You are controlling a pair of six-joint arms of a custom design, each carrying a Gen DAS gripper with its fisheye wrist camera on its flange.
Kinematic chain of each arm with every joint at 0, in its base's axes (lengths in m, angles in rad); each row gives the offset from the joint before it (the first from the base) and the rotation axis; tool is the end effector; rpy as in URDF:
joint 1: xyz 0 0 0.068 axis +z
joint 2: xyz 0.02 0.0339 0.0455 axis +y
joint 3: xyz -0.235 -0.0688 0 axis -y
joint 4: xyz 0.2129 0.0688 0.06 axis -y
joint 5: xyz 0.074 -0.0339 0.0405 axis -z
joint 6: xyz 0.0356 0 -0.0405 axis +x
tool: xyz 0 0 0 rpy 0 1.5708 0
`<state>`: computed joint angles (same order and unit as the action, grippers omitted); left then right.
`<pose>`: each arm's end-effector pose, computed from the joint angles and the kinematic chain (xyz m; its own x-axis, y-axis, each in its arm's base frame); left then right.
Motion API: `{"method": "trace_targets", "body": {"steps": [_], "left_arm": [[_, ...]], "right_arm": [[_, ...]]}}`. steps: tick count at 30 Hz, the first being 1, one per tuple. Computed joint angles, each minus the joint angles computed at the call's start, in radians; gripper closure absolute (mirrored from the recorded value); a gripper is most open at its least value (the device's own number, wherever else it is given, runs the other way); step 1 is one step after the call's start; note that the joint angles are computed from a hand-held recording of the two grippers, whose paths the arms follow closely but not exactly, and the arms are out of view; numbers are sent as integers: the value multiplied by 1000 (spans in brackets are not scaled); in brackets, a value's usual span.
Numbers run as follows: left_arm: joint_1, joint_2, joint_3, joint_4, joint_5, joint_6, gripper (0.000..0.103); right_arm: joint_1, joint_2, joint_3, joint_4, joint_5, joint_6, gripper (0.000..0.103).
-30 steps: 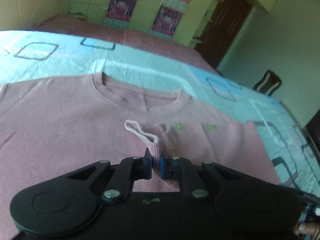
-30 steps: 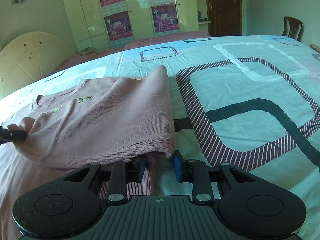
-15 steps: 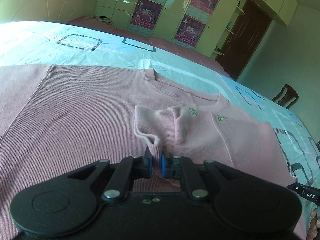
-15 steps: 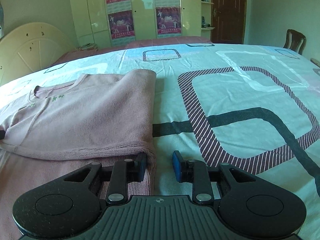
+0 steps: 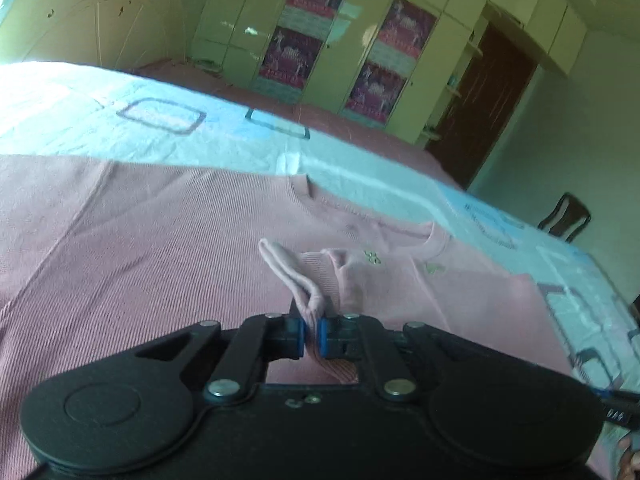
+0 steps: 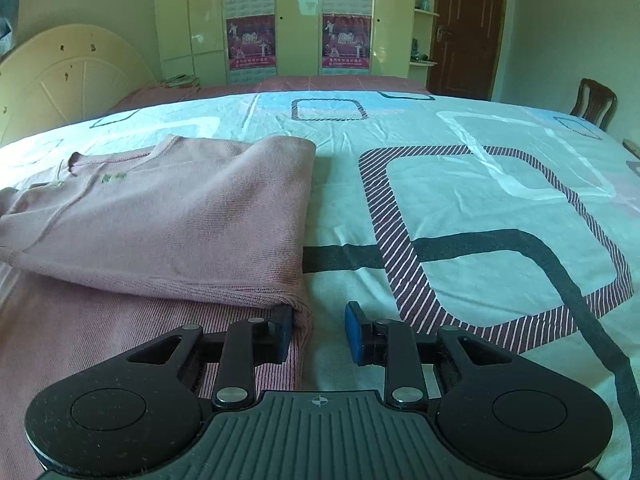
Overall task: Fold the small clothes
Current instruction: 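Lay the sleeve down and open the right gripper, then move the left tool toward the other sleeve cuff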
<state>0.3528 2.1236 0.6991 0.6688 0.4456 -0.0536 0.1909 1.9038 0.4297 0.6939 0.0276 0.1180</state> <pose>0.2972 0.0931 0.0388 -0.6417 -0.2878 -0.7109 -0.0519 0.9411 -0.3341 0.2505 0.0474 0.0524 -0.7059 -0.0166 -0.7081 -0.0879 0.9940 0.0644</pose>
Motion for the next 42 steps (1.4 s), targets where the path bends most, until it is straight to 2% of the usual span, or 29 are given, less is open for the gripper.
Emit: {"method": "trace_targets", "body": {"steps": [2, 4, 5, 6, 7, 8, 10, 12, 15, 17, 18, 21, 25, 26, 28, 30, 32, 35, 37, 38, 39, 40, 42], "left_arm": [[41, 28, 31, -39, 79, -3, 93], [82, 15, 53, -99, 136, 6, 70], [93, 2, 43, -87, 134, 9, 62], [96, -9, 26, -48, 112, 5, 42], [95, -9, 26, -28, 92, 0, 27], [95, 2, 54, -40, 85, -3, 27], [86, 37, 145, -114, 85, -22, 35], [70, 88, 252, -207, 85, -24, 37], [42, 141, 355, -276, 81, -18, 40], [27, 164, 397, -309, 77, 1, 70], [18, 174, 409, -317, 61, 14, 96], [9, 193, 358, -197, 50, 17, 95], [8, 193, 281, -52, 41, 16, 97], [7, 191, 259, -9, 35, 15, 97], [-6, 187, 233, 36, -1, 28, 97], [-24, 189, 230, 50, -46, 29, 97], [-31, 189, 241, 30, -61, 32, 97], [2, 202, 302, -65, 1, 12, 91], [30, 195, 324, -118, 39, -2, 81], [30, 167, 299, -113, 12, -11, 78], [18, 123, 241, -68, -50, -11, 64], [1, 84, 168, 17, -96, 4, 46], [-28, 37, 78, 127, -72, 51, 37]], "right_arm": [[-49, -52, -10, -42, -75, -34, 75], [-119, -109, -43, -25, -164, -22, 75], [-157, -123, -39, -26, -211, -4, 75], [-189, -124, -16, -41, -251, 19, 75], [-227, -98, 36, -63, -308, 60, 75], [-249, -65, 86, -75, -342, 95, 75], [-277, 28, 230, -113, -402, 172, 75], [-275, 130, 378, -164, -429, 209, 75], [-268, 272, 585, -258, -456, 251, 75], [-277, 354, 698, -306, -486, 284, 75], [-284, 396, 752, -323, -510, 306, 75], [-301, 479, 851, -339, -557, 335, 75], [-323, 547, 927, -336, -691, 338, 75], [-311, 523, 883, -279, -654, 294, 100], [-272, 468, 815, -240, -526, 194, 101], [-232, 468, 820, -294, -426, 103, 101], [-226, 469, 792, -249, -398, 119, 101], [-226, 464, 779, -239, -369, 176, 101], [-225, 442, 772, -258, -335, 196, 99], [-214, 403, 728, -235, -272, 184, 90], [-206, 365, 678, -193, -244, 162, 82], [-208, 335, 642, -169, -282, 140, 82], [-180, 298, 604, -167, -327, 43, 82]]}}
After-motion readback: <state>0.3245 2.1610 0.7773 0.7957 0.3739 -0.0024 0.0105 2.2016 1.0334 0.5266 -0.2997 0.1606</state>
